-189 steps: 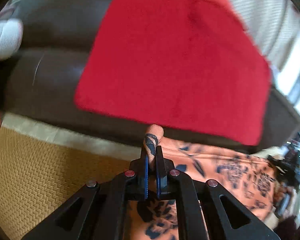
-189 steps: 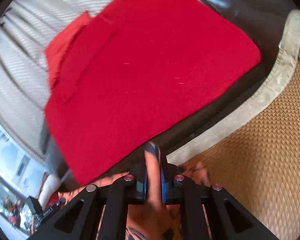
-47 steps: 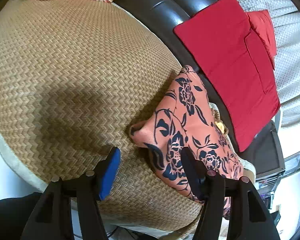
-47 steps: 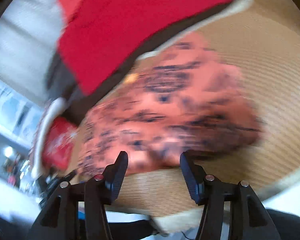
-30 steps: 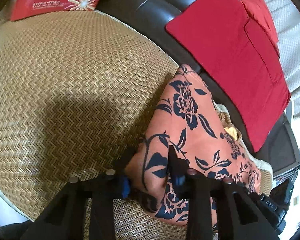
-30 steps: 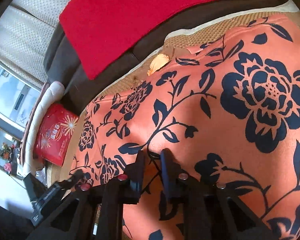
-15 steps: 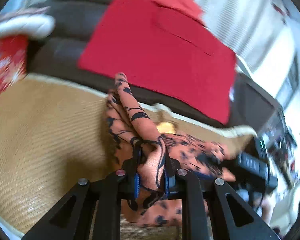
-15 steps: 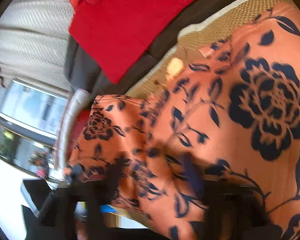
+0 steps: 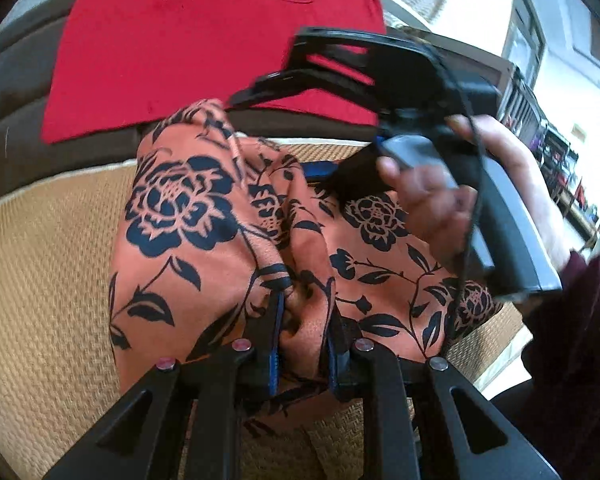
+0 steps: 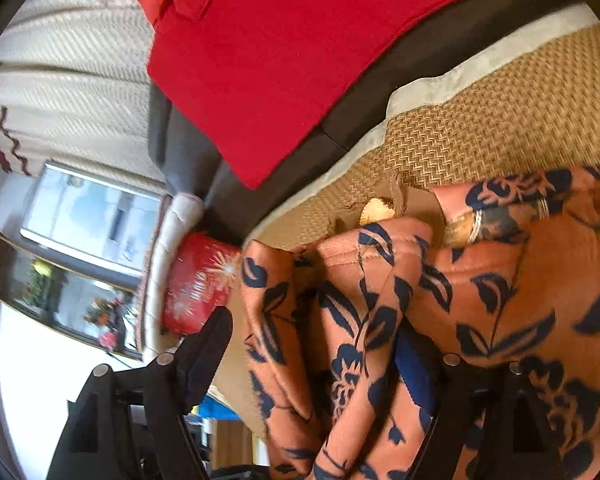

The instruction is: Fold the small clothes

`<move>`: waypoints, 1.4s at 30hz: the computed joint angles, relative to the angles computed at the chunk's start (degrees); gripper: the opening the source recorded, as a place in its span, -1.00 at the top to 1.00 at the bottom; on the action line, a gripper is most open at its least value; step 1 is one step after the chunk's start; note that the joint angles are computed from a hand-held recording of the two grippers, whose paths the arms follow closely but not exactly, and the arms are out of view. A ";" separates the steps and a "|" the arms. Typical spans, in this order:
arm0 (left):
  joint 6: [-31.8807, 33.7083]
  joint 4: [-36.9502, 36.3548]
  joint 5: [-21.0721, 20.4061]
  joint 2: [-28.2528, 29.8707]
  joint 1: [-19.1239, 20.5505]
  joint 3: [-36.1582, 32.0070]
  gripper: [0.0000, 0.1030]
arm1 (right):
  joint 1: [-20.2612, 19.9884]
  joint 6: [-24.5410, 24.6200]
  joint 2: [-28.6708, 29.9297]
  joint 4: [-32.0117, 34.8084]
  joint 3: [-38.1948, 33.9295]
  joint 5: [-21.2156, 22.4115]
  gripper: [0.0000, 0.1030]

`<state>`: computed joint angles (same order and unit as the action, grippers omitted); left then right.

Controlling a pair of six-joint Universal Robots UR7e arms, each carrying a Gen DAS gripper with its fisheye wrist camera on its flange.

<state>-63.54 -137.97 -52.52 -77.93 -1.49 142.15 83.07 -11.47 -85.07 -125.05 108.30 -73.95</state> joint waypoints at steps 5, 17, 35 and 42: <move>1.36 -1.35 0.05 0.90 0.51 -0.30 0.65 | 4.01 -2.75 2.37 -0.02 -1.38 -2.82 -0.57; 7.46 -5.78 -0.15 0.85 -0.21 -3.56 0.65 | 8.01 -8.47 -2.56 -14.80 5.15 -10.76 0.67; 21.56 -22.67 -12.98 18.62 5.80 -15.17 0.82 | -11.50 -6.52 -10.43 -5.62 0.01 -2.17 0.77; 11.93 -5.76 -0.78 2.62 -1.73 -7.99 -0.81 | -10.26 -6.29 -10.67 1.48 -0.56 3.40 -0.64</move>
<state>-51.60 -143.73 -53.30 -75.31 -3.21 134.16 72.81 -17.77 -95.74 -123.57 107.75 -70.55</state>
